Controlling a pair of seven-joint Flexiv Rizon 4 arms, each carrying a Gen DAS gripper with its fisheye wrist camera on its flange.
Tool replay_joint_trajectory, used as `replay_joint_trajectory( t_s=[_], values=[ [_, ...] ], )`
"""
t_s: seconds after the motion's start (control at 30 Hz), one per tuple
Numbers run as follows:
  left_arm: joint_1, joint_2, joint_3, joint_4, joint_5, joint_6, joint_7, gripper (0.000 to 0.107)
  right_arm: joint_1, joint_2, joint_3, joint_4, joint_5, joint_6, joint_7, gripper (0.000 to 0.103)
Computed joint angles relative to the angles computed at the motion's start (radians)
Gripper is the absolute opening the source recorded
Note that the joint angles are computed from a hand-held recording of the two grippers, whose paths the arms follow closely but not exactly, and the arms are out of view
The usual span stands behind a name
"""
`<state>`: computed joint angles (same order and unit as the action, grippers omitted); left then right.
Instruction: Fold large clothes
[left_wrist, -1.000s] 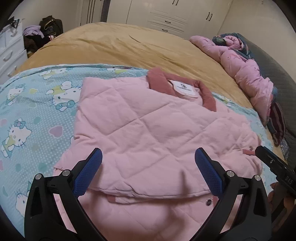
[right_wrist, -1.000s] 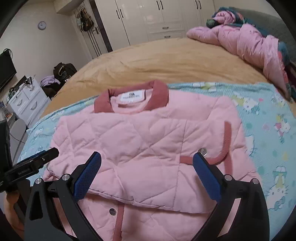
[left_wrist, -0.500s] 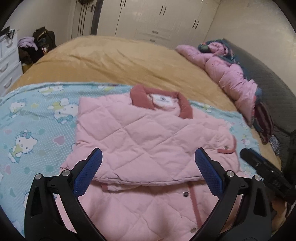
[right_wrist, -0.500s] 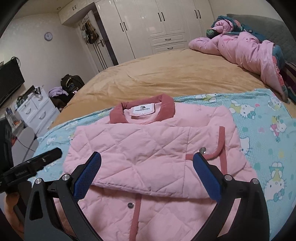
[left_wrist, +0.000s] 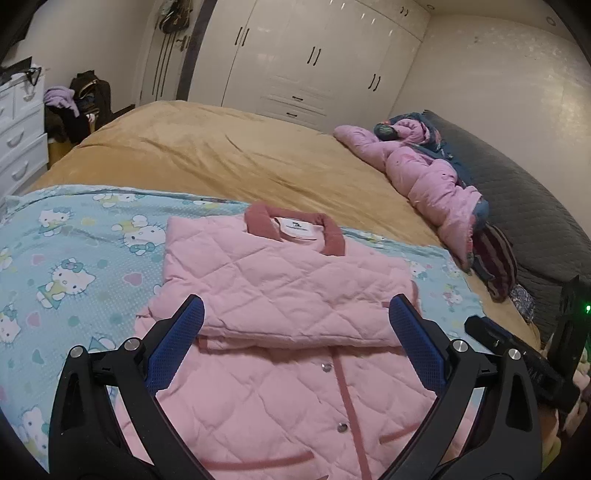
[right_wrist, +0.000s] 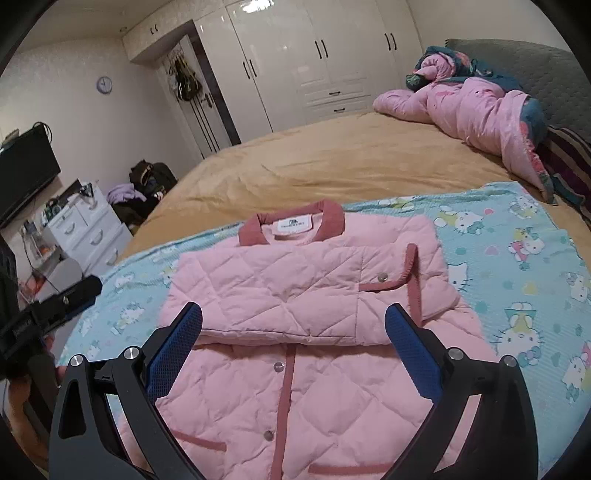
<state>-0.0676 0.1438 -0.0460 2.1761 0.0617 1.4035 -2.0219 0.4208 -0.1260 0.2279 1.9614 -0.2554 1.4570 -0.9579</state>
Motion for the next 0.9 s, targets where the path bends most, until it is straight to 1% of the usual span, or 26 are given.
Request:
replay_joint_trajectory(
  t_s=[0.1,0.27,0.33,0.47,0.63,0.9],
  values=[
    [0.014,0.041,-0.021,-0.002,0.052,-0.041,-0.043,0.094,-0.010,0.043,0.009,0.021,0.016,0.000,-0.012,0.099],
    [0.027,0.117,-0.049,0.011,0.097,-0.089,-0.089,0.094,-0.021,0.109,0.016,0.055,0.034,0.003,-0.028,0.099],
    [0.032,0.141,-0.060,0.015,0.111,-0.111,-0.102,0.094,-0.022,0.137,0.023,0.063,0.068,-0.013,-0.062,0.099],
    [0.042,0.199,-0.082,0.022,0.140,-0.158,-0.125,0.094,-0.026,0.194,0.025,0.098,0.077,-0.022,-0.076,0.099],
    [0.054,0.258,-0.099,0.036,0.158,-0.195,-0.143,0.094,-0.024,0.257,0.024,0.133,0.115,-0.041,-0.107,0.099],
    [0.062,0.327,-0.117,0.063,0.169,-0.252,-0.159,0.094,0.010,0.333,0.009,0.168,0.214,-0.071,-0.194,0.099]
  ],
)
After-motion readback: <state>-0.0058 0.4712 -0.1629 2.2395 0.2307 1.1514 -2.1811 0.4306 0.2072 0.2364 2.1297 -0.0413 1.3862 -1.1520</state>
